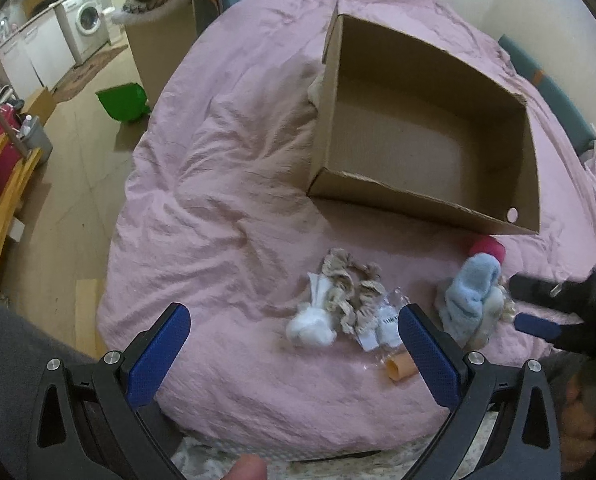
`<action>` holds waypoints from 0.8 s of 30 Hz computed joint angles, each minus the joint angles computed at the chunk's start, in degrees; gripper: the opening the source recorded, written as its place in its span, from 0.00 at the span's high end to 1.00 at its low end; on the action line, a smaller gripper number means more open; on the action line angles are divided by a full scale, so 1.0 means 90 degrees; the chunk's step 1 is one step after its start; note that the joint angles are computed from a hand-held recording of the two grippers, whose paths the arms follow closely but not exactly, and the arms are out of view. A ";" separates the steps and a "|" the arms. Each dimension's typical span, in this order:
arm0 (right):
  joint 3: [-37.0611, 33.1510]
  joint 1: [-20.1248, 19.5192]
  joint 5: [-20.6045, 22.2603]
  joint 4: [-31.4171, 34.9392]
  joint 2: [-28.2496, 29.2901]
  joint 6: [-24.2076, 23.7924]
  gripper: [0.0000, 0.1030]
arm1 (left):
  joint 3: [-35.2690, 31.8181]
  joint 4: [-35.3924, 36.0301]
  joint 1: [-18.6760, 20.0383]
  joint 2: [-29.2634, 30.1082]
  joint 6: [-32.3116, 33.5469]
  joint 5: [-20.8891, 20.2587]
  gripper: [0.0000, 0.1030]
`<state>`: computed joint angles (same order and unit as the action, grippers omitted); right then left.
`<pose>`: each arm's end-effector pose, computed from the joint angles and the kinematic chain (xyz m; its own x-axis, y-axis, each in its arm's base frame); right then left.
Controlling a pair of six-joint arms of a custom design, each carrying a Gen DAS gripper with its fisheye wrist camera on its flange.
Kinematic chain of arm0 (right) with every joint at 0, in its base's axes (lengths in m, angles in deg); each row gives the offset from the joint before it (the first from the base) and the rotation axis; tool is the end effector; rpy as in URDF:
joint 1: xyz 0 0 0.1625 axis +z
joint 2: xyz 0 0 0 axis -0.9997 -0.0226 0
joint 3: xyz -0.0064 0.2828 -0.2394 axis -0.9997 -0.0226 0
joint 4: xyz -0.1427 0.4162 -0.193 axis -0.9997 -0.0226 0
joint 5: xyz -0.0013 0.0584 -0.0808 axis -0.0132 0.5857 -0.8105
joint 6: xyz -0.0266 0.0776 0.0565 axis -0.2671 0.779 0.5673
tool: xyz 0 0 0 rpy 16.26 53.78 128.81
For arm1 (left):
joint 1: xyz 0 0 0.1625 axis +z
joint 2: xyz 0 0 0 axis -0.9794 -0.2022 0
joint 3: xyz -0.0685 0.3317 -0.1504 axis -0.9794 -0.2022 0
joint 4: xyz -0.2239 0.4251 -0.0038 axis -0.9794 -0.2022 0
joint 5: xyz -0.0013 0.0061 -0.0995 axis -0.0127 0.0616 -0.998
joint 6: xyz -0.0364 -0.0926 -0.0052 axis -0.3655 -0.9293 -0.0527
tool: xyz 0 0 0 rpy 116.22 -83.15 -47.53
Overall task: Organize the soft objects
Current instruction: 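Grasp the blue plush toy with the right tool while the left tool grasps the white sock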
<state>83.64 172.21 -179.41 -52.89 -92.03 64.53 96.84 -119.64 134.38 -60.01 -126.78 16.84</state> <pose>0.0201 -0.7905 0.2404 -0.9665 0.0763 0.2451 0.0508 0.9928 -0.1088 -0.2518 -0.7493 0.0306 -0.7485 -0.2412 -0.6177 0.0884 0.8869 -0.4534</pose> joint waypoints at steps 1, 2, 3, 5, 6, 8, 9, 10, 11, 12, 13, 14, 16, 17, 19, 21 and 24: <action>-0.0052 0.0045 -0.0157 0.0032 0.0103 -0.0006 0.00 | -0.0122 0.0128 0.0047 0.0022 -0.0019 -0.0033 0.00; -0.0224 0.0068 -0.0264 0.0112 0.0260 -0.0035 0.04 | -0.0216 0.0233 0.0083 0.0042 -0.0037 -0.0047 0.00; -0.0260 0.0092 -0.0375 0.0115 0.0338 -0.0050 0.05 | -0.0341 0.0367 0.0126 0.0077 -0.0071 -0.0094 0.00; -0.0322 0.0130 -0.0659 0.0055 0.0492 -0.0127 0.08 | -0.0609 0.0628 0.0238 0.0161 -0.0159 -0.0281 0.00; -0.0352 0.0130 -0.0738 0.0034 0.0566 -0.0195 0.08 | -0.0790 0.0829 0.0296 0.0241 -0.0199 -0.0391 0.00; -0.0362 0.0144 -0.0909 0.0011 0.0670 -0.0295 0.12 | -0.1070 0.1123 0.0396 0.0386 -0.0212 -0.0567 0.10; -0.0358 0.0143 -0.0990 -0.0015 0.0715 -0.0339 0.13 | -0.1164 0.1190 0.0434 0.0447 -0.0208 -0.0655 0.17; -0.0356 0.0137 -0.1042 -0.0030 0.0746 -0.0395 0.16 | -0.1300 0.1331 0.0487 0.0538 -0.0220 -0.0809 0.19; -0.0381 0.0130 -0.1099 -0.0027 0.0773 -0.0458 0.21 | -0.1419 0.1452 0.0540 0.0618 -0.0212 -0.0990 0.20; -0.0371 0.0128 -0.1146 -0.0069 0.0799 -0.0503 0.23 | -0.1501 0.1549 0.0602 0.0676 -0.0195 -0.1209 0.24; -0.0358 0.0124 -0.1161 -0.0114 0.0823 -0.0534 0.27 | -0.1547 0.1621 0.0648 0.0721 -0.0199 -0.1411 0.32; -0.0361 0.0111 -0.1146 -0.0164 0.0852 -0.0561 0.34 | -0.1560 0.1680 0.0675 0.0754 -0.0209 -0.1534 0.36; -0.0238 0.0103 -0.1171 -0.0377 0.0830 -0.0659 0.46 | -0.1535 0.1772 0.0708 0.0791 -0.0254 -0.1661 0.47; -0.0224 0.0097 -0.1154 -0.0425 0.0808 -0.0697 0.51 | -0.1504 0.1758 0.0708 0.0790 -0.0266 -0.1665 0.50; -0.0253 0.0041 -0.0995 -0.0545 0.0828 -0.0735 0.57 | -0.1333 0.1607 0.0672 0.0726 -0.0256 -0.1611 0.55; -0.0269 -0.0001 -0.0753 -0.0608 0.0814 -0.0697 0.60 | -0.1202 0.1466 0.0654 0.0661 -0.0198 -0.1656 0.55; -0.0160 -0.0022 -0.0414 -0.0871 0.0691 -0.0841 0.62 | -0.1018 0.1287 0.0731 0.0577 -0.0252 -0.1929 0.63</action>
<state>82.20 172.01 -183.14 -60.72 -85.81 56.96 87.67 -108.06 140.96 -54.82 -129.05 -0.51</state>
